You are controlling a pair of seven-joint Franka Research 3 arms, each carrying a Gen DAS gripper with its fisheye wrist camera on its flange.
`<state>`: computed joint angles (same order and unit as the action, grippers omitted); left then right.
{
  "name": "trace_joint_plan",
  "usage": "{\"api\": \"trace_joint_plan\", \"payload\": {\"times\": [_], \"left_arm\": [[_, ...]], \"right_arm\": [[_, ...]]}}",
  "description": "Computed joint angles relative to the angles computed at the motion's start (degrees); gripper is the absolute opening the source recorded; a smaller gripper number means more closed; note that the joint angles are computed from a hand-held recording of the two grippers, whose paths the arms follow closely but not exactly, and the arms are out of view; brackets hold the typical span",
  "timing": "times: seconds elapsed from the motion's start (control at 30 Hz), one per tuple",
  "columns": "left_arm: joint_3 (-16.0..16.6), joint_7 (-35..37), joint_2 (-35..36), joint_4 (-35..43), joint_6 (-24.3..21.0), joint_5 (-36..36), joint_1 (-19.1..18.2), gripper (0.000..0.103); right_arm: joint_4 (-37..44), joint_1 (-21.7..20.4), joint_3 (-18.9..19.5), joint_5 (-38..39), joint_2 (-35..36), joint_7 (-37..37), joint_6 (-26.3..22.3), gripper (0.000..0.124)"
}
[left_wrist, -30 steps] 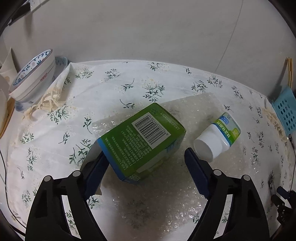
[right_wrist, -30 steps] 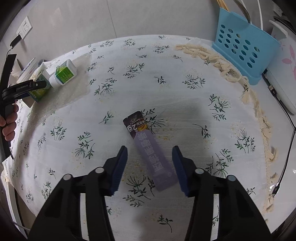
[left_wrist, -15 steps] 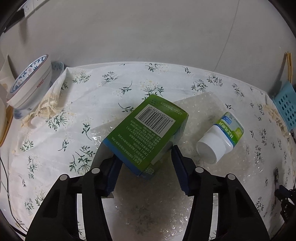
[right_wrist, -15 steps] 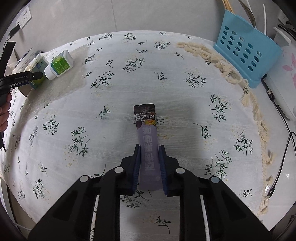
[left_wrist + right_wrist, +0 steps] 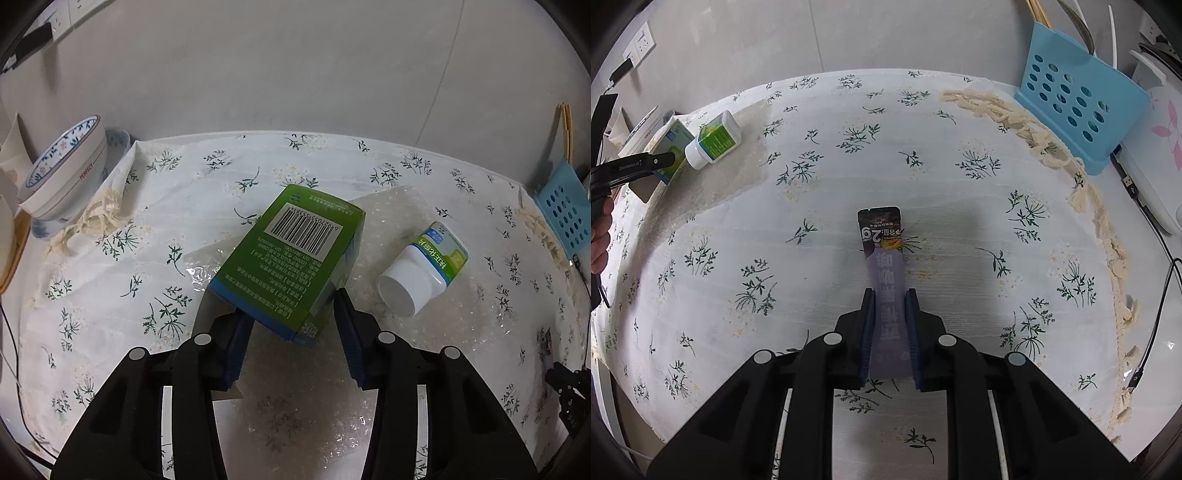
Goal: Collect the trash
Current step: 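Carry the green box and purple snack stick down over the black bin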
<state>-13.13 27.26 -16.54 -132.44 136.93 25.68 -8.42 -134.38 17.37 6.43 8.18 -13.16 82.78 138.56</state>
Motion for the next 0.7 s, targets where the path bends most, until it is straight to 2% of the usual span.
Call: {"api": "trace_joint_plan", "payload": {"times": [0.7], "left_arm": [[-0.97,-0.48,-9.86,-4.09,-2.50,-3.10,-1.79,0.043]], "right_arm": [[-2.51,0.82,0.87,1.69,-7.15,1.72,-1.07,0.016]]}}
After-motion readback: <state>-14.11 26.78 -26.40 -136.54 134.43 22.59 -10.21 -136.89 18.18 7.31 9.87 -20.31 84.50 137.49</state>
